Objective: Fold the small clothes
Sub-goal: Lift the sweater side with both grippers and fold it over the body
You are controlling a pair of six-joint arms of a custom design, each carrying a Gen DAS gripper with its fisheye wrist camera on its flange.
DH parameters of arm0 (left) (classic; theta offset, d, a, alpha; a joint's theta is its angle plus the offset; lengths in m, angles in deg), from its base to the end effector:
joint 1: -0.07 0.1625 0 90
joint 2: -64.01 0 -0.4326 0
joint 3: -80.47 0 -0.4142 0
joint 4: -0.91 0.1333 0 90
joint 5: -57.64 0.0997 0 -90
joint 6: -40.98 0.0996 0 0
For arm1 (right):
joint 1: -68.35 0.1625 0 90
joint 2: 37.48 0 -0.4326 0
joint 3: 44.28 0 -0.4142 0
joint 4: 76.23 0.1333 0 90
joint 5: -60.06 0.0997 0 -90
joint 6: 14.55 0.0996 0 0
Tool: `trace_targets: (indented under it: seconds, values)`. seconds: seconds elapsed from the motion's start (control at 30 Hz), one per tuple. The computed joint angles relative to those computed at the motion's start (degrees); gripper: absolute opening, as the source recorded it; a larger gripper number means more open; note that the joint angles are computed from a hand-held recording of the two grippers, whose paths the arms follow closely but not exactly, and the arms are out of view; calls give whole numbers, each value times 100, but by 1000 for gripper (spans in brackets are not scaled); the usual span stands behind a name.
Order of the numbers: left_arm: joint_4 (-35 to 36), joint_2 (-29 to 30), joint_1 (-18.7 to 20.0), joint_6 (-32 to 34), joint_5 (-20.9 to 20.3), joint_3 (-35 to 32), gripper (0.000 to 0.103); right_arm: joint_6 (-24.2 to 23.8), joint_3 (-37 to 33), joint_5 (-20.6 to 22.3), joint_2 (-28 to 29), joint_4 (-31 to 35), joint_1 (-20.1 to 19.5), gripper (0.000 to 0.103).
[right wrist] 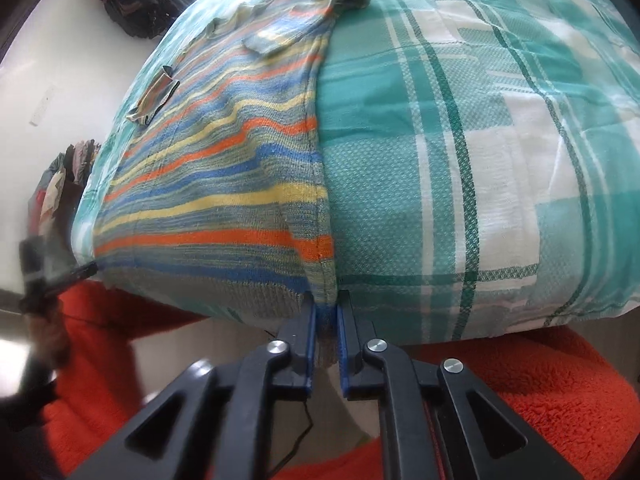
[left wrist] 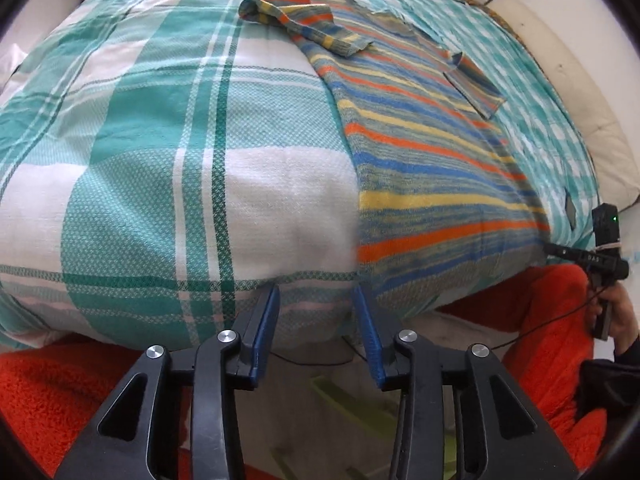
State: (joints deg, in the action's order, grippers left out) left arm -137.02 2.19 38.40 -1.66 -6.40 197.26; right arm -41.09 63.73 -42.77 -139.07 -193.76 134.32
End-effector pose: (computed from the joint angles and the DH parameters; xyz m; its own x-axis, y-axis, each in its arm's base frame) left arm -0.3061 -0.4675 0.1036 -0.9066 0.1264 -0.4026 0.2235 0.9531 -0.2041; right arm -0.0828 -0.4587 0.4853 -0.9373 0.0398 0.3463 -0.0435 0.9723 -0.2296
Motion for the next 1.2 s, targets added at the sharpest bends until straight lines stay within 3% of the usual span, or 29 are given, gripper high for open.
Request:
trace_targets:
  seconds: [0.07,0.2,0.27,0.33,0.53,0.77,1.07,1.2]
  values:
    - [-4,187,12,82,-123,-90,40,-5,5,190,-106,-14,-100,57]
    - [26,712,-15,75,-218,-411,39,150,-40,564,-57,-7,-313,56]
    - [69,854,-14,2,-199,-524,4,160,-121,793,77,221,-487,54]
    - [71,731,-24,-123,-204,-459,3,92,-190,704,183,529,-433,3]
    - [730,65,-323,-158,34,-225,2,218,-269,748,-179,995,-172,4]
    - [1232,677,-207,-486,339,-558,2,726,0,-249,316,352,-126,4]
    - [1526,909,-264,-809,573,-744,3,912,188,-526,462,-211,0,4]
    - [1674,879,-302,-917,569,-752,9,982,232,-596,420,-289,52,6]
